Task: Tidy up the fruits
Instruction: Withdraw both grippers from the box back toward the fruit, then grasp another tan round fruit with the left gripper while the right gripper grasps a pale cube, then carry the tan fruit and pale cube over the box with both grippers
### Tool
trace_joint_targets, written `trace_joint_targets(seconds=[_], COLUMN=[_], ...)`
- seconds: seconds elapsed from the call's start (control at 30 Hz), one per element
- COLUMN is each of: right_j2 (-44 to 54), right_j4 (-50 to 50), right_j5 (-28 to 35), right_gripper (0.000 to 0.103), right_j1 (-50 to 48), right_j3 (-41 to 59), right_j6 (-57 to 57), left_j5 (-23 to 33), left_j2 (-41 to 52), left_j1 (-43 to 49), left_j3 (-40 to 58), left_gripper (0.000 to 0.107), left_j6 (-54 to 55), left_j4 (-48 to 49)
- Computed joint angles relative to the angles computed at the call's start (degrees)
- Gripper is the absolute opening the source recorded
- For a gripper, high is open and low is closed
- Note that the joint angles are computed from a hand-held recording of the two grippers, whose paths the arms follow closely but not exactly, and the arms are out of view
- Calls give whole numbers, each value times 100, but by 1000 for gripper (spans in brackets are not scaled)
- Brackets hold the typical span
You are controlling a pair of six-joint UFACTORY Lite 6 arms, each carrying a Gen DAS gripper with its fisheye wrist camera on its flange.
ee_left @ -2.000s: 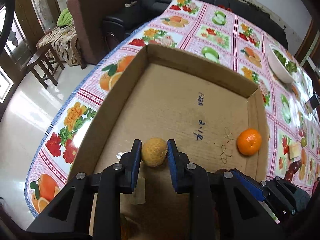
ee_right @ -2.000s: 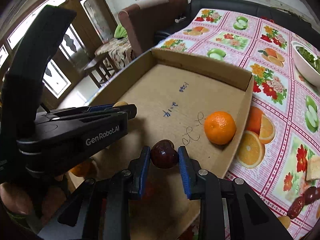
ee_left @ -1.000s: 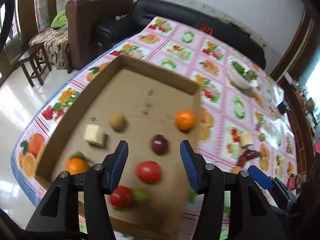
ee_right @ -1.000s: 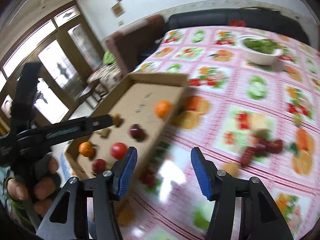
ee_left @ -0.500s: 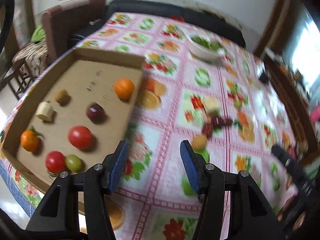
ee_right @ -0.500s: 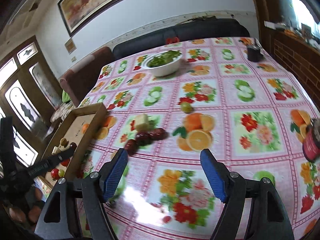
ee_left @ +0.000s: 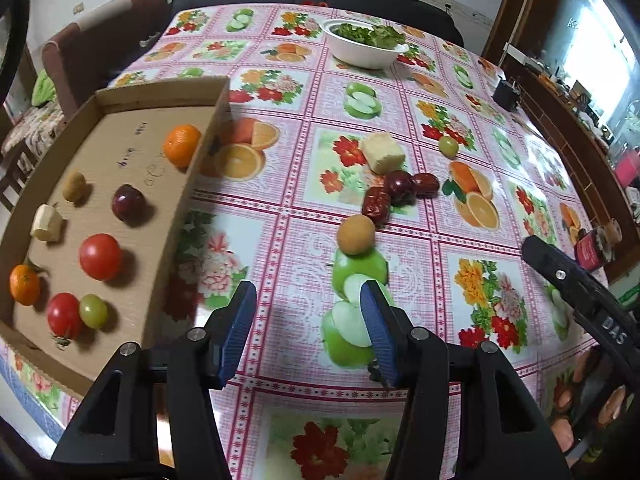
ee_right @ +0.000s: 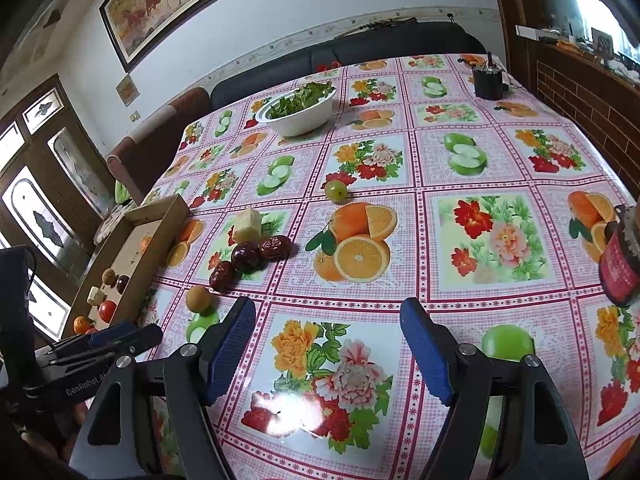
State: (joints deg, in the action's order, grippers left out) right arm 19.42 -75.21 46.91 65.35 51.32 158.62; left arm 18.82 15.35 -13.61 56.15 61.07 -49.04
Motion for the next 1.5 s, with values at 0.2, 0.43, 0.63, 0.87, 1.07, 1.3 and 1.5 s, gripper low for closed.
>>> trace_joint_targets(seconds=[0.2,0.43,0.63,0.87,1.07,1.3,1.5], right_j2=[47,190,1235,2826,2760,1594,765], right_j4=[-568,-1195,-848,1578,879,-985,-1423], right_j5=[-512,-1114,-1999,-2519,-2665,-2284,-1841], right_gripper=[53,44,44,43,32,32,32], right_j1=[-486,-1308,-2040,-2636,-2668,-2382,-1994], right_j3=[-45,347,2004,4110,3915,2587,1757], right_j6=[156,-173,-1823,-4938,-4214,-1924,-1047], left_j5=[37,223,408,600,326,138,281], left_j2=[79,641,1145,1846,1938,1362,630], left_j1=[-190,-341,-435,-488,-574,-515,-154], left_j3=[194,856,1377,2069,2071,1549,1070], left_gripper=[53,53,53,52,22,22,22], left_j6=[13,-247,-127,-338,-81,492,982], left_j4=[25,227,262,507,227,-230,-570])
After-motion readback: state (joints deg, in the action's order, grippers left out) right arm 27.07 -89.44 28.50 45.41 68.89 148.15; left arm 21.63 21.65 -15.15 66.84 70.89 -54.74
